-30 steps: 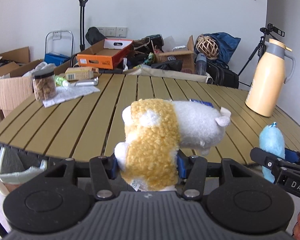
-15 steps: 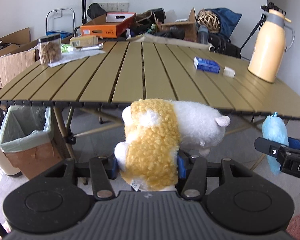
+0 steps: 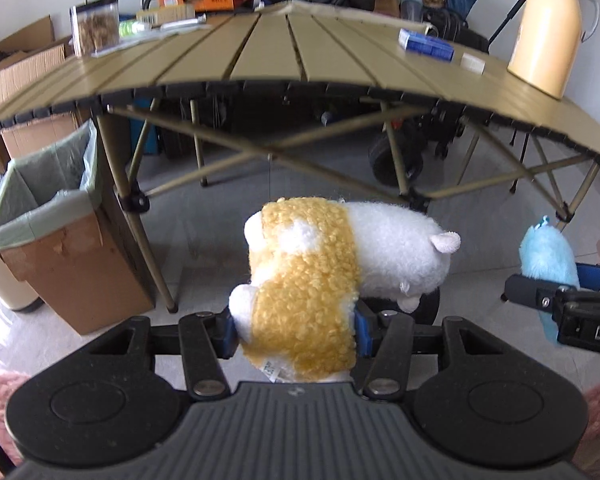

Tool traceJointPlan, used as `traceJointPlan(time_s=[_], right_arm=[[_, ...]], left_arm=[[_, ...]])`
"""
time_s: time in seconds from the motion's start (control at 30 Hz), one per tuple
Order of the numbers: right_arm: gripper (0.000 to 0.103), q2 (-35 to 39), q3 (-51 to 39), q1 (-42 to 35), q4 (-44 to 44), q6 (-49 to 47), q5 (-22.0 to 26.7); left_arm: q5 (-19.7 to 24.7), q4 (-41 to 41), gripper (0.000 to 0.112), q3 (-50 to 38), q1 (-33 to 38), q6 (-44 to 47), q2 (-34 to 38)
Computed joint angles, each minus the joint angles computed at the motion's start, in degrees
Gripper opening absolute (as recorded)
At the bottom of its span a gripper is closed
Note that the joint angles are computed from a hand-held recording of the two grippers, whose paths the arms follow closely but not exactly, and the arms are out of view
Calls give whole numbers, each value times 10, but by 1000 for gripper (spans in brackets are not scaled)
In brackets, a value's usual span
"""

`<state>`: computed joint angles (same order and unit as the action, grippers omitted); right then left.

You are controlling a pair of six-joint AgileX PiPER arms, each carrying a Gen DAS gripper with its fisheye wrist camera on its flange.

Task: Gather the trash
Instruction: 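Carry both plush toys down from the table toward the black bin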

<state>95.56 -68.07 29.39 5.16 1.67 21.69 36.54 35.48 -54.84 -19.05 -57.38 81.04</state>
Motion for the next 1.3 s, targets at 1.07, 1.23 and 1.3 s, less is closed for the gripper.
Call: traceJointPlan(time_s=[1.07,1.23,1.3], right_arm=[[66,232,-260,64,-90,107,161],[66,276,-334,60,-82,103,193],[66,296,-367,59,-79,102,205]], left_arm=[[44,-88,53,-44,99,43,68],[60,-101,53,-79,112,57,91],[67,-102,53,-94,118,59,100]])
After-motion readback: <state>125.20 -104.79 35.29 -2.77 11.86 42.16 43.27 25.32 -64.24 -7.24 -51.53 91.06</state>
